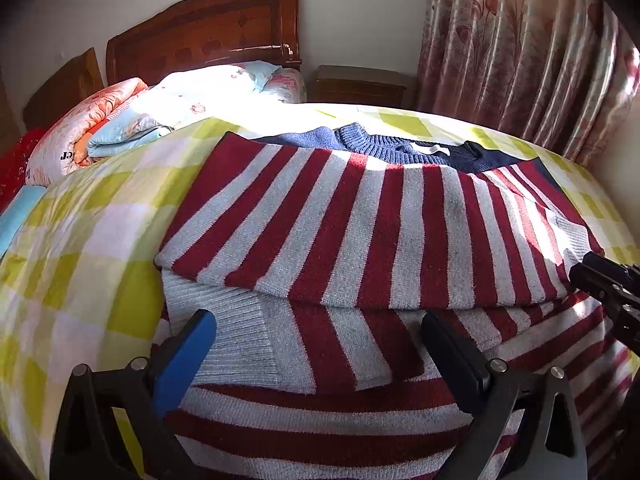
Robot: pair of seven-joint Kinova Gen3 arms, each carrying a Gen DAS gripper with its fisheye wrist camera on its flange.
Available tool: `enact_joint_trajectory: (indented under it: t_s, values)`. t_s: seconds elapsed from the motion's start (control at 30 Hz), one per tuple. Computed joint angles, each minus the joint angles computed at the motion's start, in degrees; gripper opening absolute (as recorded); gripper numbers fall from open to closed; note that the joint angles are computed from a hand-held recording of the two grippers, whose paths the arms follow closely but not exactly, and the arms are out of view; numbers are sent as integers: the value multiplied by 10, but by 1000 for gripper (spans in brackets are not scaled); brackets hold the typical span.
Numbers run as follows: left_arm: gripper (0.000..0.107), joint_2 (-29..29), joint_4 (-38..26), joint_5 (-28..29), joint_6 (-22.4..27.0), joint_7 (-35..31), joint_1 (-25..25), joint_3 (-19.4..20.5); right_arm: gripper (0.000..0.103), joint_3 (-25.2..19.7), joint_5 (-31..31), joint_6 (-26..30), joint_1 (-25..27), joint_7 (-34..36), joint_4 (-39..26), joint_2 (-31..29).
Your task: Fold small clothes
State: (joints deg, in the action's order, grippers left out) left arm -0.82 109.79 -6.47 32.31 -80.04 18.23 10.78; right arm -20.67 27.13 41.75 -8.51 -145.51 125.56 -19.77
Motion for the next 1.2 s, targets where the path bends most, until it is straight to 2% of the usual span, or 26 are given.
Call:
enact_joint_trajectory:
  t_s: [0.07,0.13,0.2,0.27,0.33,0.4,0.47,0.53,0.6,0.63,0.73,0.8,0.9,0.93,1.07,1.1,1.2]
  values:
    - [103,-14,12,9,-15,0,32,-29,38,-22,-8,19,-17,-33,-5,-17]
    - [103,-8,3,20,-10,-17,70,-54,38,-33,2,12,-32,-40,-4,-7]
    - [103,13,-13,5,9,-43,71,-40,41,-79,36,34,-14,-62,-14,28]
    - [103,17,-19,21,19,-39,37,-17,43,-107,65,54,-11,-65,-18,41]
    - [103,14,-14,20,18,-30,6,-4,42,-96,56,78,-27,-48,-21,42]
    - [103,3,-6,-9,22,9,-9,-6,44,-48,20,64,-45,-37,-2,12]
    - [103,-14,9,-20,24,41,-25,-9,45,-15,-13,55,-37,-38,18,-25]
    - [103,-41,35,6,7,41,-2,-53,40,-16,-22,77,-31,-45,17,-39]
    - [103,-70,63,53,-18,4,40,-100,40,-42,-31,85,-16,-72,14,-59]
    - [103,-82,73,68,-25,-19,56,-111,40,-48,-36,76,-19,-76,15,-71]
    - [103,-98,86,90,-25,-73,75,-102,40,-71,-54,52,-33,-54,11,-74]
    - [103,-92,86,83,-11,-85,60,-77,40,-104,-57,48,-31,-55,9,-69]
    - [103,-75,73,115,12,-85,62,-106,40,-128,-63,44,-26,-59,27,-59]
    - [103,-76,74,121,9,-86,60,-111,39,-122,-62,43,-31,-66,30,-66]
    - [103,-77,77,101,7,-56,30,-81,39,-104,-72,86,-22,-50,25,-75]
    - [103,-78,77,96,6,-46,33,-85,39,-88,-76,81,-32,-45,33,-86]
    - [103,-85,84,85,-2,-24,36,-90,39,-79,-91,66,-22,-39,48,-112]
